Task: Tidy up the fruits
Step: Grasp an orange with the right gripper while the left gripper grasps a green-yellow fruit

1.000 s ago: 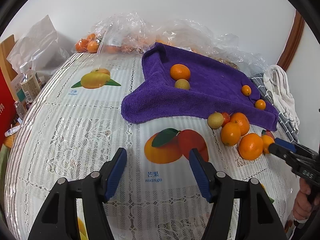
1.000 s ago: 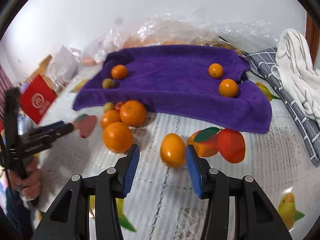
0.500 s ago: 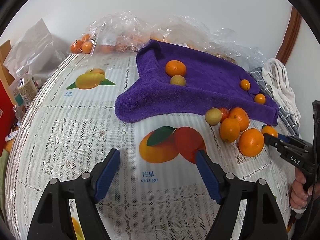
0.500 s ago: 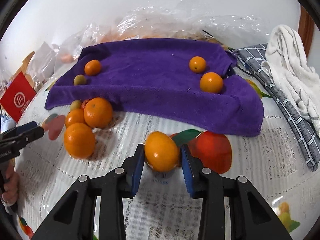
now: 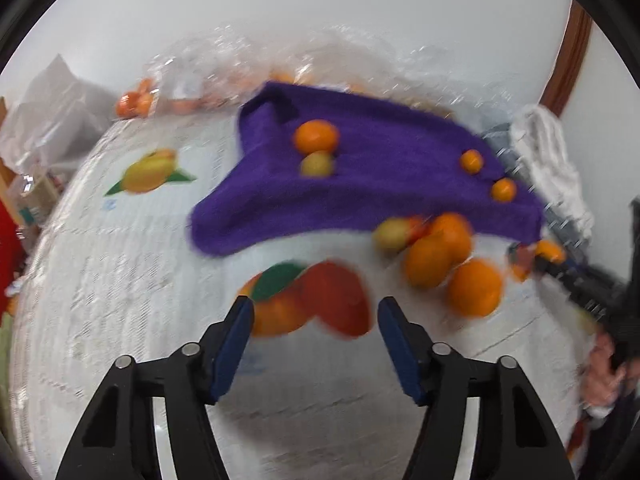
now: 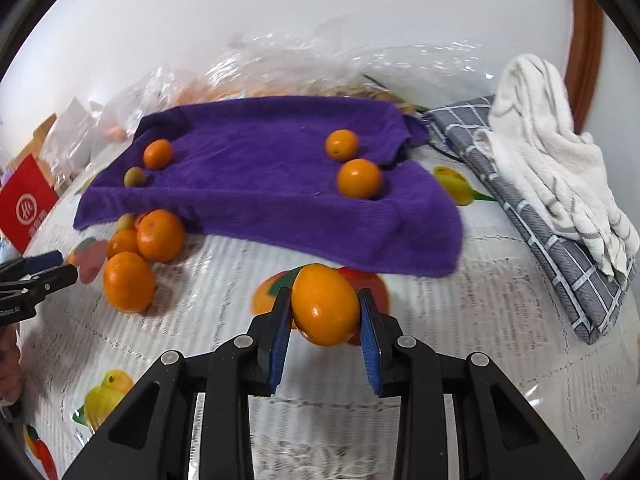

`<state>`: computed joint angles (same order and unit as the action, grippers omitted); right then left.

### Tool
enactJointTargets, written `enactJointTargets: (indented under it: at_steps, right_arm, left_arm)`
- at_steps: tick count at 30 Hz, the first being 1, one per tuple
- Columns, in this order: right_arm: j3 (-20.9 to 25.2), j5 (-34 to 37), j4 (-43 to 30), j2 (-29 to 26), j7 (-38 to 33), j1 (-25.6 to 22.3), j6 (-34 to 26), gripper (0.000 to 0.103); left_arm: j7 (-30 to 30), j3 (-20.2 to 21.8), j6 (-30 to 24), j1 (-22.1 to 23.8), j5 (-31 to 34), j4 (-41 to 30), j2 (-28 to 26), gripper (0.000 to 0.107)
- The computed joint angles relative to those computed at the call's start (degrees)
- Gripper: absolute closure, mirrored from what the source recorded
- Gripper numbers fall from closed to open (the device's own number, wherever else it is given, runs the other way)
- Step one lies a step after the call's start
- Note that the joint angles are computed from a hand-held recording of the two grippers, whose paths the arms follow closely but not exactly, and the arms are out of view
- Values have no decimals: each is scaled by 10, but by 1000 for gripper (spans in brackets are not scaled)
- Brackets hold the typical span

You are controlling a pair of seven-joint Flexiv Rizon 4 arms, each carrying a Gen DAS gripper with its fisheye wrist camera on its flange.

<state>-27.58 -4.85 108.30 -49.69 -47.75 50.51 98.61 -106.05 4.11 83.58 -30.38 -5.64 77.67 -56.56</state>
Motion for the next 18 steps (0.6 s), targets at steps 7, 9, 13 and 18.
enactJointTargets:
  at_steps: [7,9,13,18]
  right_arm:
    - [20,12,-1,-5,-10,-19,22,71]
    - [38,11,-4,-1,-16,-35,22,71]
    - [62,14,-7,2,-21,-56,23,71]
    - [75,8,-13,4,-21,-68,11,71]
  left_arm:
    - [56,-85,-7,40,-34,-71,-42,70]
    - [51,-81,-27,36,-47,-93,-54,72]
    - [67,-128,-13,61,-69,-101,-72,75]
    - [94,-166,-22,77,-98,-118,-90,75]
